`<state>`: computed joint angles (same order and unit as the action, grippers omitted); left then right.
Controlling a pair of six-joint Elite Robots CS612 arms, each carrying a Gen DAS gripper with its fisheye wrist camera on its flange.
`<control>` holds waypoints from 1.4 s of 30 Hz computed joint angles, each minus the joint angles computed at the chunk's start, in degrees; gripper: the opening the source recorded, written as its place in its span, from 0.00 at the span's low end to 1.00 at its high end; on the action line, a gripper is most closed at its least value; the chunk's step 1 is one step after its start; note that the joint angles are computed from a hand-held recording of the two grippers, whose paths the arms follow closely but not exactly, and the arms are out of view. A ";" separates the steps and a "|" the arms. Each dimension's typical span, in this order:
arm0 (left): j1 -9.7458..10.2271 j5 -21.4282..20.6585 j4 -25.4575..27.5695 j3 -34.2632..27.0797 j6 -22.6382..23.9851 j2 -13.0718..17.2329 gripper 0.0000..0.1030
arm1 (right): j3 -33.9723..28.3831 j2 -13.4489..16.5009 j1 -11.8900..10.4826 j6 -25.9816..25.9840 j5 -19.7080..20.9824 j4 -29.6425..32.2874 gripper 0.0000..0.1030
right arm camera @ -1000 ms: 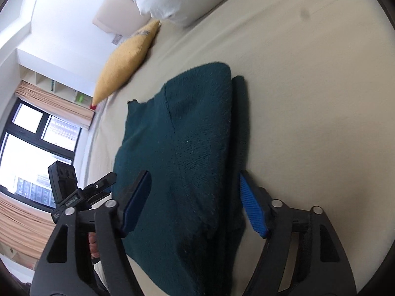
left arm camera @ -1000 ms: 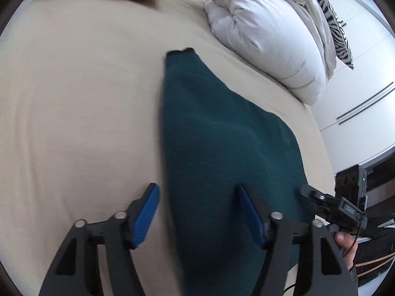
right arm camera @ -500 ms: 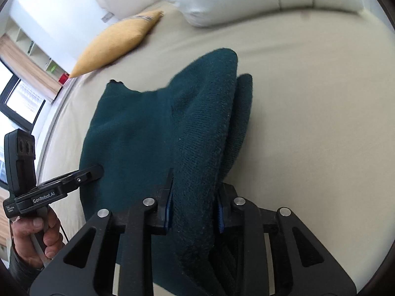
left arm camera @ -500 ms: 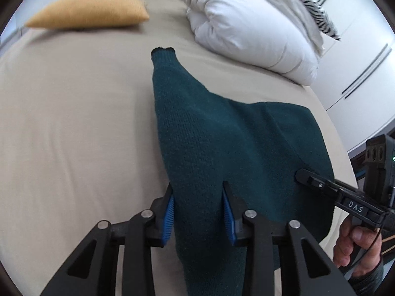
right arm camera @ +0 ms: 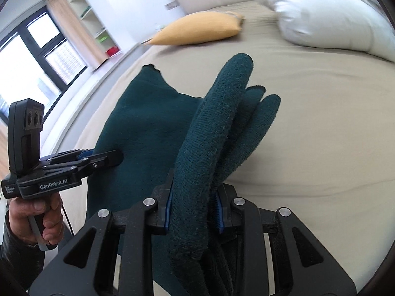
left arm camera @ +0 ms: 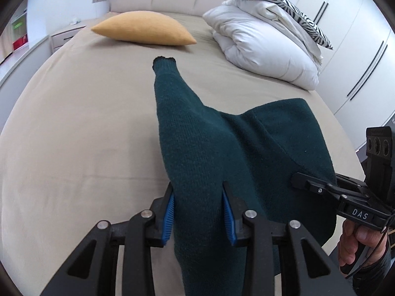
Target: Fold small clothes
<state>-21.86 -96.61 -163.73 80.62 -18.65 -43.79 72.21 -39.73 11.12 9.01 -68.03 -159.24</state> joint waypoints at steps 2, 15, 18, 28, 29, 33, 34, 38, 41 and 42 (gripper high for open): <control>0.31 0.49 -0.31 1.42 -0.83 -0.78 0.36 | -0.73 0.44 1.09 0.23 1.08 0.66 0.23; 1.07 -0.25 -0.13 3.90 -3.70 1.12 0.37 | -0.46 2.86 3.23 6.60 2.78 1.16 0.23; 1.58 -0.91 -0.09 3.68 -4.01 2.24 0.42 | 0.14 3.95 2.62 10.51 4.02 -0.56 0.24; 0.98 1.93 -1.66 4.21 -2.11 2.57 0.48 | 0.23 9.40 0.93 21.73 13.21 -12.43 0.28; 0.90 2.38 -1.64 4.27 -1.88 2.51 0.49 | 0.21 9.30 1.05 21.39 12.87 -12.22 0.28; 0.06 6.04 -1.96 5.17 -0.81 1.85 0.52 | 1.59 8.04 0.81 21.22 11.68 -11.76 0.32; -0.24 7.39 -2.05 5.30 -0.39 1.71 0.53 | 2.47 7.17 0.59 21.01 10.79 -11.75 0.36; -1.03 10.69 -3.44 6.07 0.13 1.31 0.54 | 5.18 4.92 0.58 21.26 5.21 -13.38 0.42; -1.46 12.78 -4.69 6.69 -0.11 1.03 0.55 | 7.61 2.23 1.32 18.09 -1.75 -13.70 0.42; -1.63 13.53 -5.17 7.03 -0.22 0.79 0.55 | 8.19 1.51 1.58 16.93 -3.77 -13.75 0.42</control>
<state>-23.49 -83.08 -168.90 87.65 -18.87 -42.99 80.40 -38.22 12.70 25.94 -71.80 -173.00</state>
